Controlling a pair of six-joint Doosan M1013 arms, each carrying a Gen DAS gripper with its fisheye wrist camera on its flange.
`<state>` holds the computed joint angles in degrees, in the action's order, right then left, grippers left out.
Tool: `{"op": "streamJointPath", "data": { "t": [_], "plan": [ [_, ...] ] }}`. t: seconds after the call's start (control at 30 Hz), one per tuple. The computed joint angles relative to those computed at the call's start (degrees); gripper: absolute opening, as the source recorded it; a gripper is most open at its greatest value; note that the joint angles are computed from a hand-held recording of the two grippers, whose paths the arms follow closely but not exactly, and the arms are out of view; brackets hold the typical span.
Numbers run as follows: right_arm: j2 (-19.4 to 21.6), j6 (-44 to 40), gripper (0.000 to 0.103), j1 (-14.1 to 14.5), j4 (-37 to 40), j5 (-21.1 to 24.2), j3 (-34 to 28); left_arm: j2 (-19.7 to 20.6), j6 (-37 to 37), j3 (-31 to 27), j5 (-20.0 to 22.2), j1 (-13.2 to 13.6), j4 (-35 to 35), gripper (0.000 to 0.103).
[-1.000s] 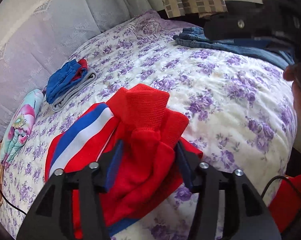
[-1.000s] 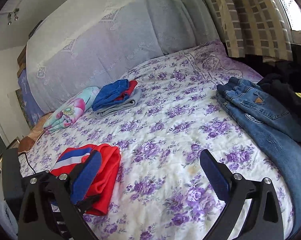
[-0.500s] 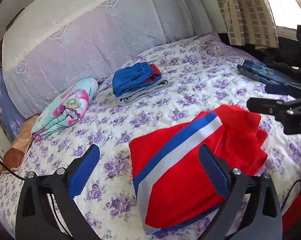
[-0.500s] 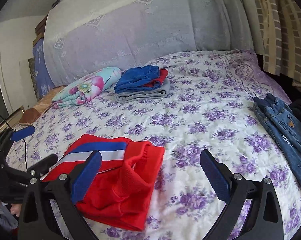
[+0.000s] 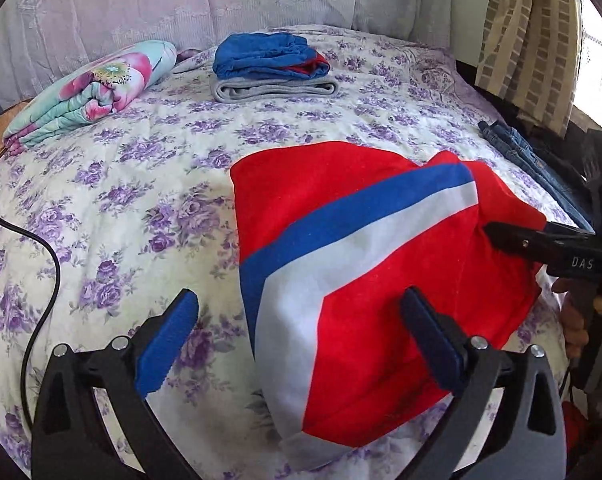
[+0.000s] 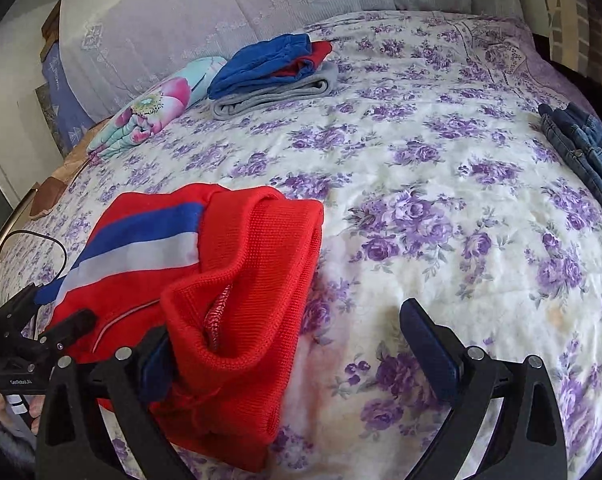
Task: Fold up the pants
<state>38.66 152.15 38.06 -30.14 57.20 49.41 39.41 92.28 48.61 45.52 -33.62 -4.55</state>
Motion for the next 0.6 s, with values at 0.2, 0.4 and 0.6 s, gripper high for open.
{"op": "streamJointPath", "data": {
  "t": [0.2,0.4,0.6],
  "plan": [
    [0.09,0.32,0.099,0.20,-0.93,0.50,-0.29,-0.92,-5.27,0.67,-1.79,-1.51,10.03,0.099],
    [-0.07,0.45,0.099,0.18,-0.88,0.21,0.01,-0.80,-10.92,-0.64,-1.16,-1.86,16.33,0.099],
    [-0.12,0.78,0.099,0.33,-1.50,0.22,0.01,-0.70,-12.86,-1.19,-0.54,-2.07,19.41,0.099]
  ]
}}
